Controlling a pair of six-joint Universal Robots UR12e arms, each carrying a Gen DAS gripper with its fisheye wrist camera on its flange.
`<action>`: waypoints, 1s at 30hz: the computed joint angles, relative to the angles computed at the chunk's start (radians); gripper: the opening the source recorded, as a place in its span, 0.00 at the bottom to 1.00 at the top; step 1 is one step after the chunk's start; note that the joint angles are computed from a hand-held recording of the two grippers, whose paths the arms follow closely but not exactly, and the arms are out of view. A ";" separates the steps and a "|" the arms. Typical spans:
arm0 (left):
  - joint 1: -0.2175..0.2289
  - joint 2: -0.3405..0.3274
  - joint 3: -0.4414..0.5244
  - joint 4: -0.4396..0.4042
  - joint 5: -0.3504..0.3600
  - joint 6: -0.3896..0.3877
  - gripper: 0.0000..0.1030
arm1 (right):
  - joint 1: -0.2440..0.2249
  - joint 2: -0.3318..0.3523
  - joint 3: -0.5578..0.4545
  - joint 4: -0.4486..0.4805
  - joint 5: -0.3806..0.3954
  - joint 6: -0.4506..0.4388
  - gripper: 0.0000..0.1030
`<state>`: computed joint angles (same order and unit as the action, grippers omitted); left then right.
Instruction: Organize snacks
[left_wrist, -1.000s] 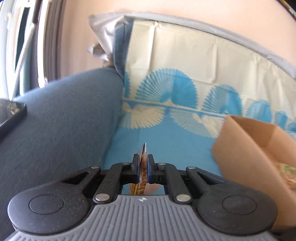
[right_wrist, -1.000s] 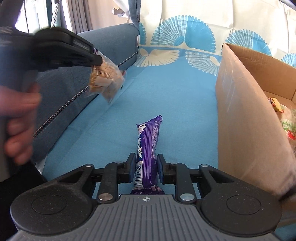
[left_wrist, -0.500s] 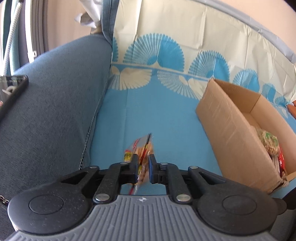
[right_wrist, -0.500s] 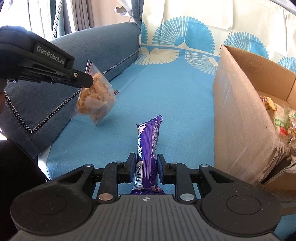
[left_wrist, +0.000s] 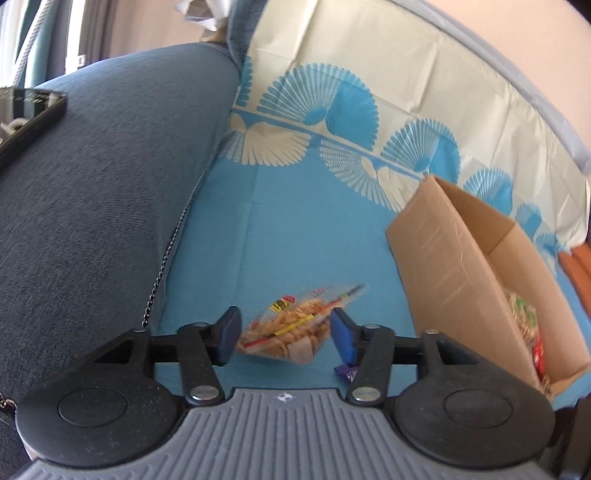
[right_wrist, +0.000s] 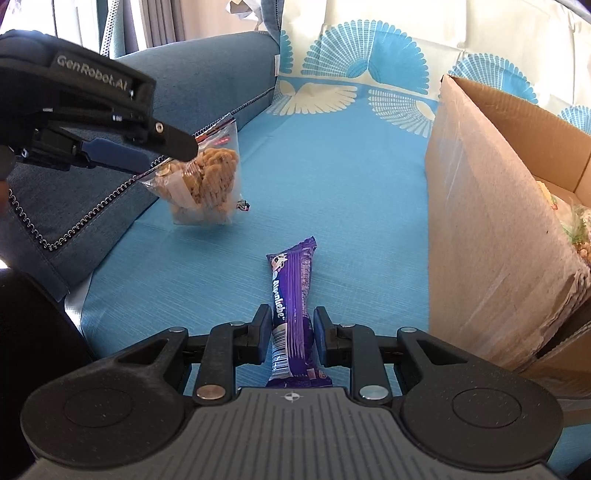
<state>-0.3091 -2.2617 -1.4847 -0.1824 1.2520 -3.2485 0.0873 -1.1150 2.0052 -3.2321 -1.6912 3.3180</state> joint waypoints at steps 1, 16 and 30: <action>0.002 -0.001 0.000 0.007 -0.004 -0.014 0.63 | 0.000 0.000 0.000 0.003 0.001 0.001 0.25; 0.003 -0.003 0.015 -0.029 -0.016 -0.016 0.69 | -0.001 0.006 -0.009 0.019 0.010 0.011 0.31; 0.005 -0.029 0.125 -0.391 -0.011 -0.031 0.80 | -0.005 0.004 -0.007 0.016 0.015 0.020 0.35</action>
<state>-0.3044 -2.2912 -1.3600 -0.5736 1.2410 -3.2798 0.0824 -1.1108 1.9987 -3.2165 -1.6763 3.3378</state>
